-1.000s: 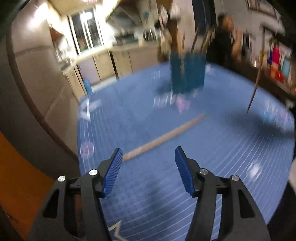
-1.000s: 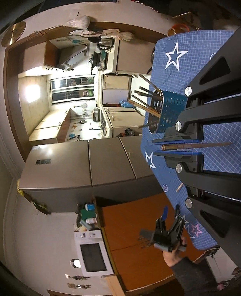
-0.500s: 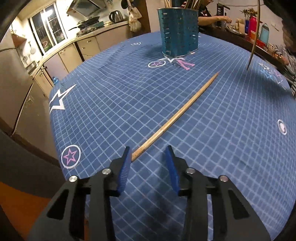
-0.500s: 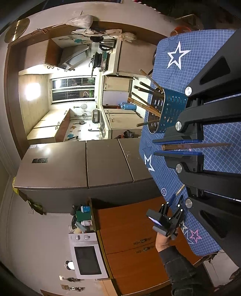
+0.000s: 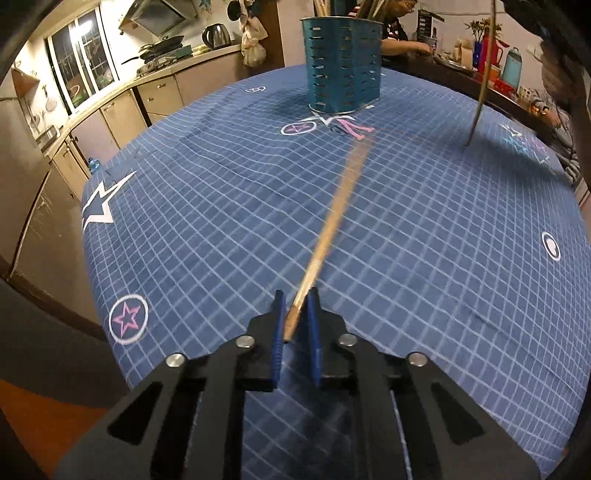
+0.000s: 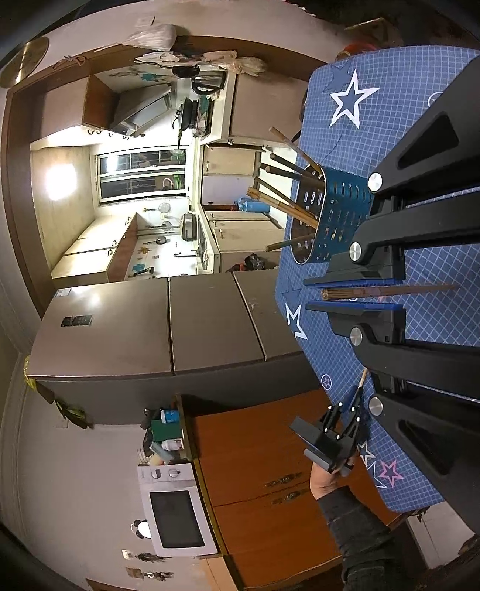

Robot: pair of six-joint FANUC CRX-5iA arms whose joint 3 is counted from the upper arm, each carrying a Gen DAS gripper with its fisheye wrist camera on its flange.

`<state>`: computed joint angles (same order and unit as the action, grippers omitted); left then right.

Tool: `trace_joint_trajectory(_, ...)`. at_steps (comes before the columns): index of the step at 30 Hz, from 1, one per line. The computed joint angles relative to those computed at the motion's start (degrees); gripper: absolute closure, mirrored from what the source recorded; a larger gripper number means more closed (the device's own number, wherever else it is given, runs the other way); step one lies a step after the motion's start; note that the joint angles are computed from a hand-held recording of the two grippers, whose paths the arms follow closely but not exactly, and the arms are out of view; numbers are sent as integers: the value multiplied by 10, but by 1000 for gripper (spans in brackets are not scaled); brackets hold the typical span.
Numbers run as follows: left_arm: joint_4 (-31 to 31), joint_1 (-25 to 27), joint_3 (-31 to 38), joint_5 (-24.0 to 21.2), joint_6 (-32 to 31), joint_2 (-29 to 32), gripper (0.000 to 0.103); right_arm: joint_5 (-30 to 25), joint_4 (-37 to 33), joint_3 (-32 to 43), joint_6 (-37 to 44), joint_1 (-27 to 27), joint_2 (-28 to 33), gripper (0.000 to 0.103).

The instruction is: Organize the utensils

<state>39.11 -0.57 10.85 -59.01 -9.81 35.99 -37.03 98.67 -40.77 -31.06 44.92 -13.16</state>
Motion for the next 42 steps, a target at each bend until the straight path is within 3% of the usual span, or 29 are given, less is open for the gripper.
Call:
trace_joint_trajectory(6,75,-4,-127,106,-72,-63,97,2,15,-12,-21,-3,-10,95)
trace_joint_trajectory(13,139,-13,-218,189,-136,-112,95,-9,15,-21,-28,9,-18,95)
trace_joint_trajectory(18,127,-22,-235,221,-97,-128,98,-21,32,-24,-48,14,-13,95)
trace_joint_trajectory(21,153,-31,-270,258,-105,-150,98,-48,34,-24,-49,31,-6,95)
trace_joint_trajectory(28,239,-40,-340,255,-162,-206,98,-110,31,-27,-56,70,7,95)
trace_joint_trajectory(35,371,-62,-406,251,-258,-294,99,-154,26,-24,-46,107,1,95)
trace_joint_trajectory(42,454,-93,-404,233,-267,-326,100,-182,29,-26,-46,126,-11,95)
